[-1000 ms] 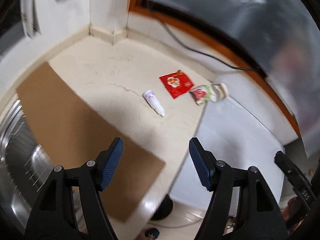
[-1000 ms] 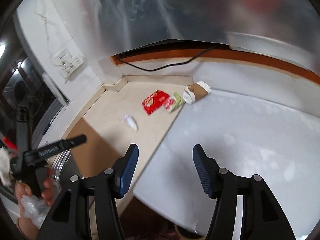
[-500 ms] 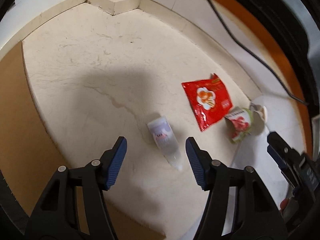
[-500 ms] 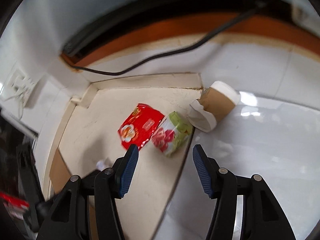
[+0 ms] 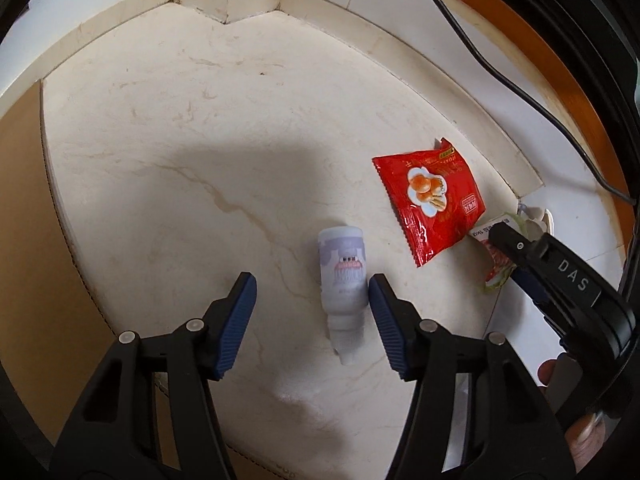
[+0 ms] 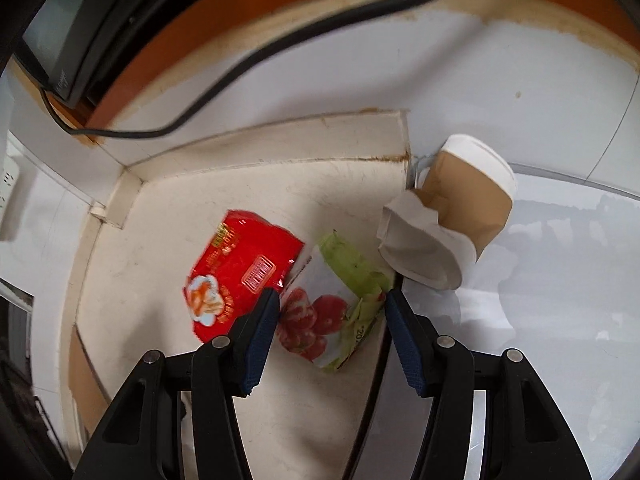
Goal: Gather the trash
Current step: 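Grasp the white bottle with the left tool while the right tool grasps the green snack bag, then carry both held items down into the floor bin and open both tools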
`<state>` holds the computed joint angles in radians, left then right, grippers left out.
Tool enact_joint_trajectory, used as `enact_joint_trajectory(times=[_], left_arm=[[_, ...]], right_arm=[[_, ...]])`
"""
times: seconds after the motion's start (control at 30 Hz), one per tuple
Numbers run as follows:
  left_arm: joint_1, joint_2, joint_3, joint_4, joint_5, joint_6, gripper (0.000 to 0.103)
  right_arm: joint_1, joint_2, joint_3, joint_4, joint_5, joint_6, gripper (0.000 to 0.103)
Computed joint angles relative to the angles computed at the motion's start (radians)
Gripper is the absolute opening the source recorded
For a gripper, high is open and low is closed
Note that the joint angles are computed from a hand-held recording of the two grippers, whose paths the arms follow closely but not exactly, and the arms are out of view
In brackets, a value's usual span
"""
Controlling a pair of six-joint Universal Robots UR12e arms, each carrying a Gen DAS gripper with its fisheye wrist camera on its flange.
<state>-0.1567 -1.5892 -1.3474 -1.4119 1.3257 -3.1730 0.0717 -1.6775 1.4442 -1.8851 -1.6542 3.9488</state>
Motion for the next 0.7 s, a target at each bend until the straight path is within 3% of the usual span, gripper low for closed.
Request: enact_joint_trajectory(times=[0.07, 0.1, 0.2, 0.33, 0.53, 0.7], left_arm=[[0.001, 0.002, -0.004, 0.009, -0.007, -0.004, 0.049], [0.006, 0.005, -0.004, 0.009, -0.017, 0.0, 0.042], [0.013, 0.012, -0.007, 0.003, -0.036, 0.017, 0.021], [0.015, 0.026, -0.025, 0.015, -0.062, 0.026, 0.021], [0.02, 0.063, -0.046, 0.024, -0.1, 0.054, 0.021], [0.04, 0.109, -0.059, 0.002, -0.146, 0.098, 0.021]], right_arm=[[0.008, -0.006, 0.016, -0.037, -0.015, -0.007, 0.045], [0.011, -0.01, 0.024, -0.055, -0.014, -0.016, 0.037], [0.015, -0.025, 0.043, -0.103, -0.006, -0.031, 0.027], [0.024, -0.043, 0.055, -0.126, -0.003, -0.051, 0.015], [0.031, -0.104, 0.095, -0.158, 0.025, -0.066, 0.013], [0.07, -0.163, 0.124, -0.19, 0.013, -0.058, 0.013]])
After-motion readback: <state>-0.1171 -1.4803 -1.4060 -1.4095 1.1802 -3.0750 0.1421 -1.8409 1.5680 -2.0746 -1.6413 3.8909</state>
